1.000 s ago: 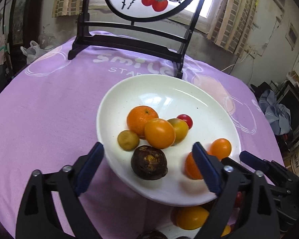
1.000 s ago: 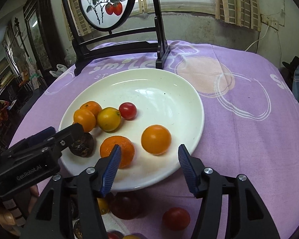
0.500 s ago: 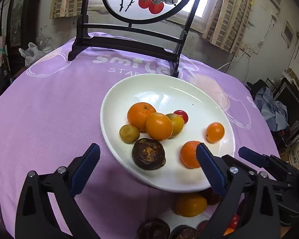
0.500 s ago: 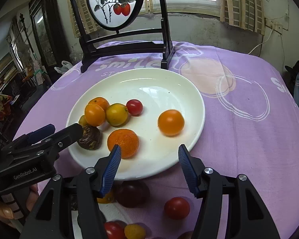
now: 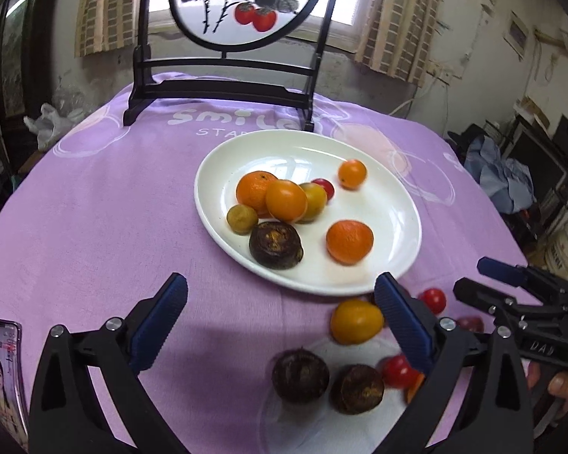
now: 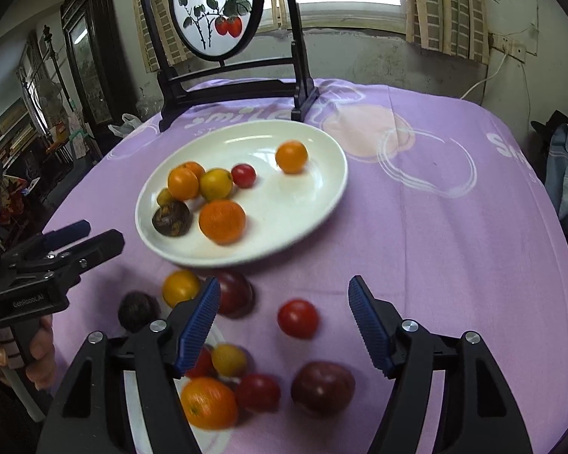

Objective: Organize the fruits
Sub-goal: 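Open both tools over the plate and withdraw toward the remaining fruits, then grasp a dark brown fruit with the left tool while the right tool grasps a dark red tomato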

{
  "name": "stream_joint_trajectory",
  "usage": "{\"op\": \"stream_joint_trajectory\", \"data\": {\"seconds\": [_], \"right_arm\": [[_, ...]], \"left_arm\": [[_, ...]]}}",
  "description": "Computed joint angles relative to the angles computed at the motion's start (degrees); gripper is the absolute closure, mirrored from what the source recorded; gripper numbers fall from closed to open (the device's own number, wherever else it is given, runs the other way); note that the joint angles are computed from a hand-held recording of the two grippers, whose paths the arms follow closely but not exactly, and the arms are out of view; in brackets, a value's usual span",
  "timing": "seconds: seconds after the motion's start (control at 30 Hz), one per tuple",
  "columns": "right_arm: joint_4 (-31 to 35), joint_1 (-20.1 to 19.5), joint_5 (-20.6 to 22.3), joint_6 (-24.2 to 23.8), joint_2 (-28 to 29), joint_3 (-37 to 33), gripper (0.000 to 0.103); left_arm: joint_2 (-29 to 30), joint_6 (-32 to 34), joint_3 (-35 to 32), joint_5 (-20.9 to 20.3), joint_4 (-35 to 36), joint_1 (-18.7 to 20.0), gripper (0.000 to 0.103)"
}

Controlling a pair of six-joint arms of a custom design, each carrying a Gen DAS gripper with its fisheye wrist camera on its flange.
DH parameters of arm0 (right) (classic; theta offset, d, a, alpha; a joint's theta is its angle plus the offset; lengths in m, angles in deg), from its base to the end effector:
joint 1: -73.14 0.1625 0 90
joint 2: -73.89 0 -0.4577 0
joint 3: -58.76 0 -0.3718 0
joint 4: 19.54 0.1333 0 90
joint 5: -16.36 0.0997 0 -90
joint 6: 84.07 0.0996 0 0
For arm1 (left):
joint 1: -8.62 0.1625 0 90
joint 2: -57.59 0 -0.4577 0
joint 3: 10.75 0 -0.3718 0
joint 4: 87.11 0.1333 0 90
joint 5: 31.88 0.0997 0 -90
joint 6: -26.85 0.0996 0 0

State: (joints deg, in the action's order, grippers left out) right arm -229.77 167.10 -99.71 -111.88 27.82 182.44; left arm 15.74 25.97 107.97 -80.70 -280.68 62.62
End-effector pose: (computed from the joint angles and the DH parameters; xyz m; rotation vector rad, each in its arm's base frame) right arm 0.1260 -0.5238 0.1307 0.4550 -2.4023 0.8129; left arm -0.1613 -0.5604 0.0836 0.5357 2.4232 -0.8502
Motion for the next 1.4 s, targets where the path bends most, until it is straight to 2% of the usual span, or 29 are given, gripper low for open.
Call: {"op": "stream_joint_trajectory", "data": {"seconds": [0.2,0.4,0.57,0.83,0.97,1.03,1.1,1.17,1.3,1.4], "right_arm": [[-3.4,-1.1,-0.1,-1.7,-2.2,4.2,0.032],[-1.8,-2.2,-1.6,-4.6,-2.9,6.9,0.032],[0.3,-2.8,-3.3,-5.4,-2.2,6.9,0.032],[1.4,-3.7,-5.5,-4.4,-1.1,5.8,0.032],[-3.2,-3.2,-7.7,-6.2,2.1,4.6,0.032],[-4.5,-3.3,-7.1,-6.7,2.9,4.4,0.036],[-4.3,-3.5,-5.7,-6.4,2.5,4.5,0.052],[-3.3,-3.8,-4.0,-6.1,2.1,4.7,0.062],[-4.3,-3.1,-5.2,-6.8,2.9,4.4,0.062],[-4.4,-3.3,-5.2,-6.2,2.6,4.4,0.062]], "left_arm": [[-0.4,2.2,2.9,0.7,0.6,-0.7,0.005],[-0.4,1.7,2.7,0.9,3.2,-0.1,0.005],[-0.8,-1.1,1.4,-0.2,7.5,1.2,0.005],[-1.6,-2.2,1.0,-1.0,9.2,1.7,0.005],[-1.7,-2.2,1.1,-1.1,9.4,1.5,0.005],[-1.8,-2.4,1.1,-0.9,9.9,1.4,0.005],[-1.9,-2.6,1.1,-1.0,10.3,1.4,0.005],[-2.0,-2.6,1.2,-1.0,10.2,1.3,0.005],[-2.4,-2.4,1.4,-0.7,11.4,1.1,0.005],[-2.5,-1.5,1.7,1.4,11.9,0.6,0.005]]}}
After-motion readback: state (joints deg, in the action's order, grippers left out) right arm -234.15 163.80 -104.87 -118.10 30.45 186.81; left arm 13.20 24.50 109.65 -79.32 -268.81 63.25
